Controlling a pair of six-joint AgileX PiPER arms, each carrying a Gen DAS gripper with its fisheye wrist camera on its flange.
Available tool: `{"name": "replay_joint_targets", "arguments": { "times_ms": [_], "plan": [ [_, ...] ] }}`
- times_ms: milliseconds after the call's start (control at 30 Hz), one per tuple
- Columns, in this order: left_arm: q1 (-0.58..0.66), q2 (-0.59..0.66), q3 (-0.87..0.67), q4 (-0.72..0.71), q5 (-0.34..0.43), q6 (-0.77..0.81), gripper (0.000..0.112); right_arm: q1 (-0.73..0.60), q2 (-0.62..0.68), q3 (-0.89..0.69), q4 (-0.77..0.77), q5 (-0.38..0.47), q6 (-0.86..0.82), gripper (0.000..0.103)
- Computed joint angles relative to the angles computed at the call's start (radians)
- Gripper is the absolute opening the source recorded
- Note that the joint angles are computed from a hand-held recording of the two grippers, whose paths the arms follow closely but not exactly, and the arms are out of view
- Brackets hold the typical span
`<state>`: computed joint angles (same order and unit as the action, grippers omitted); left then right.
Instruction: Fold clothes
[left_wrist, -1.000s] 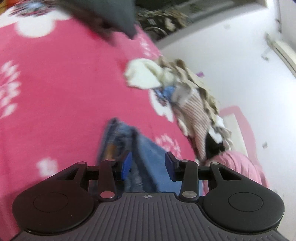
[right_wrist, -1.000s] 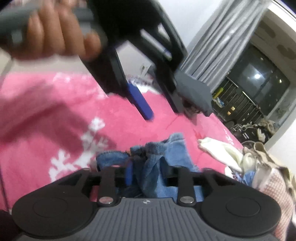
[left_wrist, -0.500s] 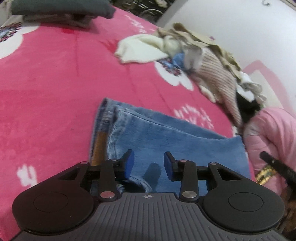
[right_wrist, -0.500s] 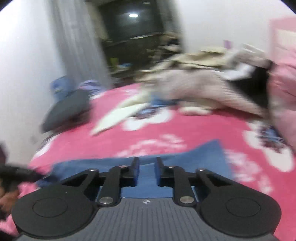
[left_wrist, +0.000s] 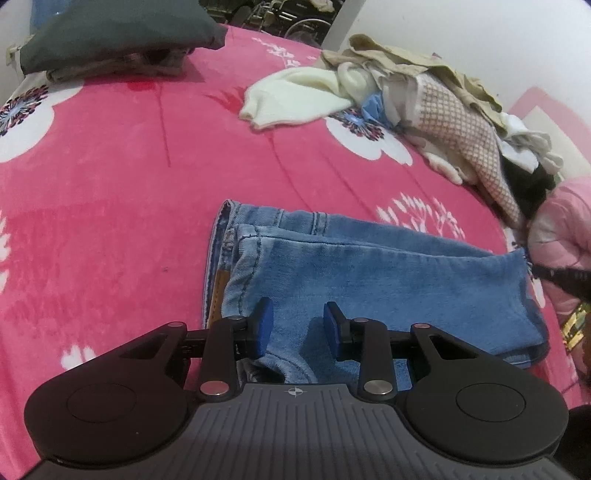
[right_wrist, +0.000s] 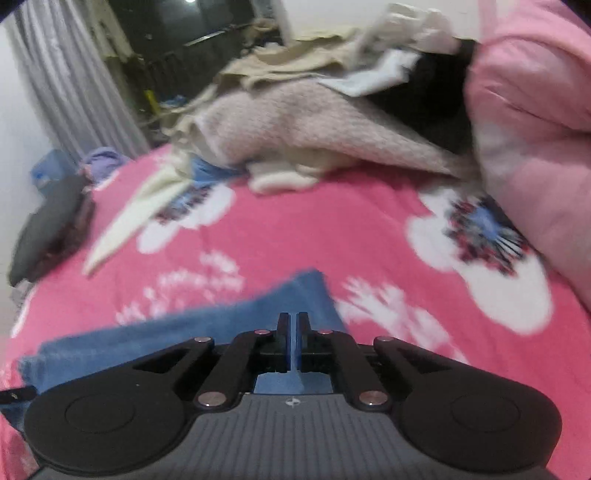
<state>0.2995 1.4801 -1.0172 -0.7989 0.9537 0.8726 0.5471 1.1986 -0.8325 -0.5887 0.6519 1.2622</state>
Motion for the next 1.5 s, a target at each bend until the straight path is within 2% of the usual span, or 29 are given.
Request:
{"name": "replay_joint_targets", "arguments": {
  "times_ms": [67,133,200,233,267,300,400,600,700,800,1033,1133,1267,1367,1433,1500],
  "plan": [
    [0.001,0.001,0.001,-0.004,-0.001,0.005,0.032,-0.065,0.069,-0.026,0.065,-0.075,-0.086,0.002],
    [0.006,0.003,0.004,-0.013,0.000,0.016,0.032,-0.127,0.160,-0.015,0.034,-0.139,-0.071,0.000],
    [0.009,0.007,0.002,-0.018,0.006,0.018,0.032,-0.172,0.204,0.023,-0.053,-0.219,0.044,0.000],
    [0.007,0.008,0.000,-0.015,0.005,0.014,0.032,-0.176,0.191,0.035,-0.087,-0.226,0.114,0.000],
    [0.006,0.008,-0.002,-0.013,0.005,0.012,0.032,-0.167,0.180,0.039,-0.144,-0.210,0.196,0.000],
    [0.005,0.008,-0.002,-0.012,0.003,0.010,0.032,-0.137,0.170,0.036,-0.221,-0.155,0.278,0.000],
    [-0.001,0.007,-0.001,-0.009,-0.004,-0.003,0.032,-0.074,0.127,0.045,-0.299,0.002,0.388,0.002],
    [-0.018,0.001,0.001,0.004,-0.021,-0.030,0.032,0.001,-0.098,0.115,-0.232,0.062,0.400,0.002],
    [-0.025,-0.001,-0.001,0.014,-0.028,-0.043,0.032,0.037,-0.156,0.121,-0.134,0.049,0.373,0.002],
    [-0.028,-0.005,0.004,0.016,-0.035,-0.045,0.032,0.110,-0.179,0.136,-0.065,0.086,0.401,0.002],
    [-0.034,-0.014,0.011,0.022,-0.046,-0.052,0.032,0.301,-0.182,0.130,-0.125,0.223,0.528,0.002],
    [-0.036,-0.015,0.011,0.026,-0.048,-0.054,0.032,0.341,-0.170,0.125,-0.134,0.242,0.534,0.002],
    [-0.033,-0.016,0.012,0.023,-0.046,-0.044,0.032,0.252,-0.191,0.130,-0.033,0.225,0.377,0.000],
    [-0.033,-0.016,0.014,0.021,-0.048,-0.040,0.032,0.091,-0.223,0.135,0.074,0.305,0.203,0.003],
    [-0.033,-0.015,0.014,0.019,-0.048,-0.039,0.032,-0.073,-0.296,0.148,0.169,0.326,0.084,0.003],
    [-0.029,-0.014,0.014,0.014,-0.043,-0.030,0.032,-0.123,-0.361,0.134,0.203,0.352,0.005,0.003]
  ]
}}
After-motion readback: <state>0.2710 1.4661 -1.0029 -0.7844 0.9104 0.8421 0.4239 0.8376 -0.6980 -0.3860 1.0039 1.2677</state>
